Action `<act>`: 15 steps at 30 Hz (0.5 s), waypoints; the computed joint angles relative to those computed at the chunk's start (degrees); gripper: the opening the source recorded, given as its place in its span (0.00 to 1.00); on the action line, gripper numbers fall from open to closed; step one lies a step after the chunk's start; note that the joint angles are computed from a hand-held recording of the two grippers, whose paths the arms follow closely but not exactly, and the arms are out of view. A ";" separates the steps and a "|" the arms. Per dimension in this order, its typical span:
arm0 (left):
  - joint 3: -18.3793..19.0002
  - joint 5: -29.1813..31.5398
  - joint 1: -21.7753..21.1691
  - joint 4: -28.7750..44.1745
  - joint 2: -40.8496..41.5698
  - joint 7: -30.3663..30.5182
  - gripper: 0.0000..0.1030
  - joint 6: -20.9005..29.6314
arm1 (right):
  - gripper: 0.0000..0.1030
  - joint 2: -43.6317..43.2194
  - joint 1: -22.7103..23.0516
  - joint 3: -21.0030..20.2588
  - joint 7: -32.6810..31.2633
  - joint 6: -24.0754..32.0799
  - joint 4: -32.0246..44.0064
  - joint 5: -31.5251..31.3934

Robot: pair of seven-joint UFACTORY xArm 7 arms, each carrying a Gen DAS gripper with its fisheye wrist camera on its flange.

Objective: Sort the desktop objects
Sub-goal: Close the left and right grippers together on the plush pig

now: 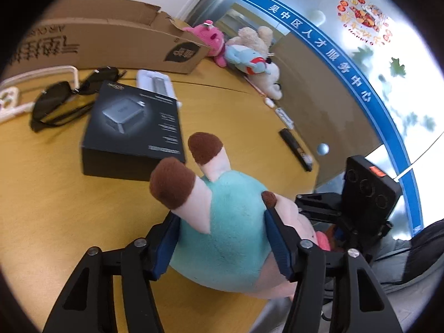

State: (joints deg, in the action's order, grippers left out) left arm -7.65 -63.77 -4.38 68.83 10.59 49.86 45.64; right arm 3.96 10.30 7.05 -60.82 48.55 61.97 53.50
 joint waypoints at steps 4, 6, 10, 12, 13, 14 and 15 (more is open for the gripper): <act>1.73 2.12 0.84 -3.03 -3.15 -2.76 0.55 -3.35 | 0.73 2.93 1.85 1.81 -0.22 -2.97 2.89 0.70; 2.88 2.94 1.38 -5.33 -5.14 -5.19 0.55 -6.34 | 0.76 4.70 2.82 3.07 -0.77 -5.53 4.72 1.52; 4.55 1.74 2.34 -9.36 -8.34 -6.63 0.58 -9.27 | 0.81 7.34 4.91 4.74 1.82 -8.72 9.31 -3.50; 5.05 -0.98 2.45 -10.67 -8.92 -5.66 0.61 -9.65 | 0.86 8.85 5.17 5.10 4.22 -8.28 11.95 -6.03; 5.18 -2.92 2.45 -11.01 -8.85 -4.46 0.61 -9.54 | 0.91 9.59 5.14 5.45 5.23 -7.97 13.29 -6.42; 5.27 -3.93 2.41 -11.21 -8.80 -3.56 0.61 -9.82 | 0.95 10.23 5.17 5.72 6.42 -7.45 14.36 -7.12; 5.19 -4.68 2.22 -11.34 -8.77 -3.03 0.60 -10.37 | 0.95 11.46 5.80 5.63 9.17 -7.13 15.71 -9.62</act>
State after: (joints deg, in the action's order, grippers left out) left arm -2.46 -68.45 -2.16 57.49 1.82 46.83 35.26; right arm 15.42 16.10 12.68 -51.65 41.42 77.69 43.88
